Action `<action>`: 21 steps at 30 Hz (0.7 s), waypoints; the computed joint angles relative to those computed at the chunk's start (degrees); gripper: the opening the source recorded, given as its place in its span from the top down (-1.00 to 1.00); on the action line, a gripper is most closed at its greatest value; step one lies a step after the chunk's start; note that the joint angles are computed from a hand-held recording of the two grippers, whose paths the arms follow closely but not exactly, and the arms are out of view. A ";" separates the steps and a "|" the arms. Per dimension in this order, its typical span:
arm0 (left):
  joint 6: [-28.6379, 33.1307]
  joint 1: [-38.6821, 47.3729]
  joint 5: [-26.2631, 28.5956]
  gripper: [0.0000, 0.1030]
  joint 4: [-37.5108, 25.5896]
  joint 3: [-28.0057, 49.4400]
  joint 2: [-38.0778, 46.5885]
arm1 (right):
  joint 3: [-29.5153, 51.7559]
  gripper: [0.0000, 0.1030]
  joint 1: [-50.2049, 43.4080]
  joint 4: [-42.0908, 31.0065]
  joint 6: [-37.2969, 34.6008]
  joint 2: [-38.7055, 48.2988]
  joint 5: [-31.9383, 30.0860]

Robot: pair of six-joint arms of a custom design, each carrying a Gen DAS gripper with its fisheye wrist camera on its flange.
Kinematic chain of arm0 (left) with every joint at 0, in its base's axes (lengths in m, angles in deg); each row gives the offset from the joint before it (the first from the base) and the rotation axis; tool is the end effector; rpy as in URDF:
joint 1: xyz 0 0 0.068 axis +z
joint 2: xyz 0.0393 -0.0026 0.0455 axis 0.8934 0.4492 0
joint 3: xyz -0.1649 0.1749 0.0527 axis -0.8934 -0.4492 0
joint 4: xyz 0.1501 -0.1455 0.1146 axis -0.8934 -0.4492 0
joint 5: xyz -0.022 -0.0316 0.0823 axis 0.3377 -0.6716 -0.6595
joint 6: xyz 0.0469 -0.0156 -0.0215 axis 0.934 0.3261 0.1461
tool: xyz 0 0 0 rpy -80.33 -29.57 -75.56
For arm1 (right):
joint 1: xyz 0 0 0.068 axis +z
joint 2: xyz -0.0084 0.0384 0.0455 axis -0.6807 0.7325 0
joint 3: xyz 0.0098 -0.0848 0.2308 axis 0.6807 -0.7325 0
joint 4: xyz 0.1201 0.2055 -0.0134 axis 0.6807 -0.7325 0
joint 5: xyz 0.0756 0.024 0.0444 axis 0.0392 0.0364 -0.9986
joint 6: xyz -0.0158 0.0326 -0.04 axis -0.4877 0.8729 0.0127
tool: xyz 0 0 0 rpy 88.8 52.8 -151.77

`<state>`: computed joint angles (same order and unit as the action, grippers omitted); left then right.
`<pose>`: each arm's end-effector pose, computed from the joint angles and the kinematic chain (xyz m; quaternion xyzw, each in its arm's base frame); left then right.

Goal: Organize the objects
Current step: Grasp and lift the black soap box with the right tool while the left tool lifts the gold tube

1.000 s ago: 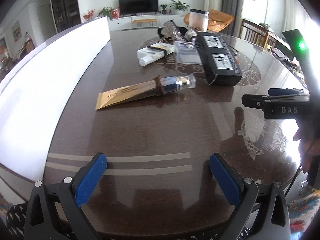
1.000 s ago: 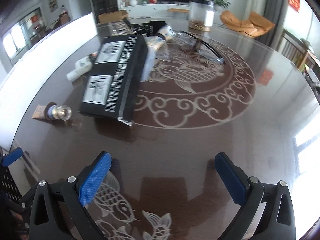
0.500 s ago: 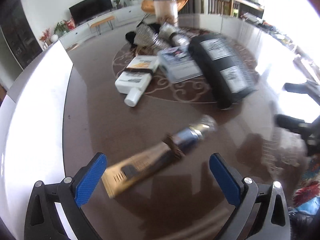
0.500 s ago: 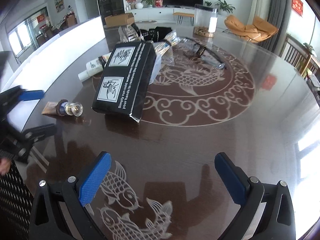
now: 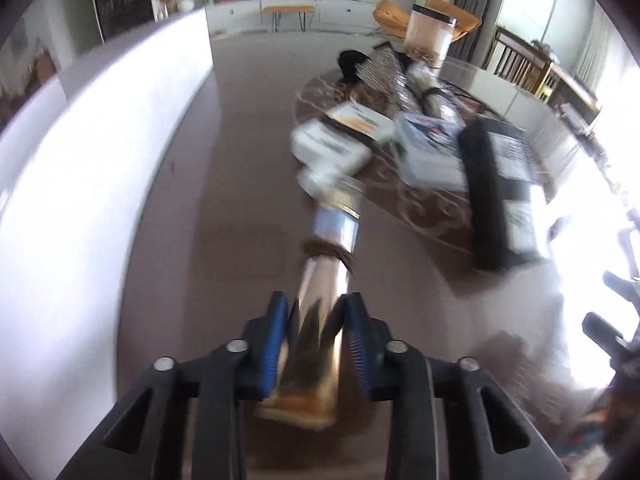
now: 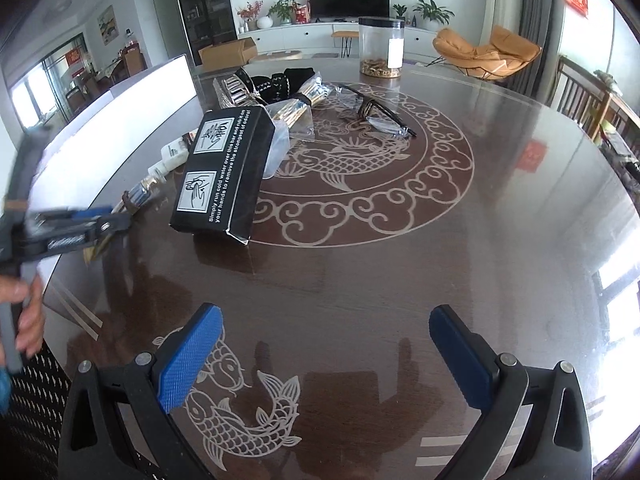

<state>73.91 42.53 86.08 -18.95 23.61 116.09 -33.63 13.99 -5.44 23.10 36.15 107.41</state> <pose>0.3020 -0.1193 -0.0021 0.2077 0.9474 -0.0990 0.2225 0.1321 0.1688 0.0117 0.0945 0.9479 -0.0028 0.3044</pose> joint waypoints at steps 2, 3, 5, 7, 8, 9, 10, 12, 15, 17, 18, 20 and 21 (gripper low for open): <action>-0.78 -1.07 0.34 0.45 -1.48 -1.37 -1.58 | -0.09 -1.00 -1.06 1.32 -1.05 0.12 -0.80; -0.75 -1.25 0.24 0.43 -1.83 -1.29 -1.59 | -0.15 -1.00 -1.68 2.08 -1.80 -0.07 -1.23; -0.39 -1.16 0.21 0.40 -2.19 -0.03 -0.86 | 0.14 -1.00 -4.21 3.84 -4.55 -0.77 -3.31; -1.93 -1.48 -1.55 0.18 -2.67 1.74 0.06 | 2.31 -1.00 -8.97 4.52 -9.05 -1.05 -7.69; -2.86 -1.71 -1.95 0.02 -2.13 0.53 -0.85 | 4.18 -1.00 -11.16 4.07 -11.21 -0.64 -9.64; -3.61 -2.32 -2.90 -0.03 -2.01 1.34 -0.22 | 6.69 -1.00 -13.27 2.69 -13.25 -0.06 -11.43; -3.91 -3.08 -4.63 -0.03 -1.91 1.37 -0.26 | 10.47 -1.00 -15.35 -0.06 -15.15 1.10 -12.98; -4.63 -5.50 -9.32 0.38 0.47 0.35 0.00 | 19.28 -1.00 -18.59 -5.67 -18.02 5.20 -16.21; -5.29 -4.78 -8.13 0.51 4.66 -3.05 -0.96 | 30.86 -1.00 -21.14 -11.73 -19.64 12.39 -20.87; -6.20 -2.41 -5.22 0.52 9.36 -6.33 -1.47 | 34.57 -0.27 -20.80 -13.47 -21.02 15.47 -20.81; -6.54 -0.80 -2.97 0.52 12.49 -9.22 -2.53 | 33.32 -0.25 -20.79 -11.44 -21.54 15.09 -22.14; -7.13 2.62 1.56 0.52 20.67 -16.80 -5.65 | 29.09 -0.24 -19.51 -9.94 -20.19 12.20 -19.94; -7.39 3.66 2.90 0.52 23.30 -19.28 -6.77 | 26.58 -0.24 -19.08 -8.42 -20.08 10.53 -19.63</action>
<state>66.52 46.18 88.98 4.35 4.33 109.32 -7.05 -5.09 -13.86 3.02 46.68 87.78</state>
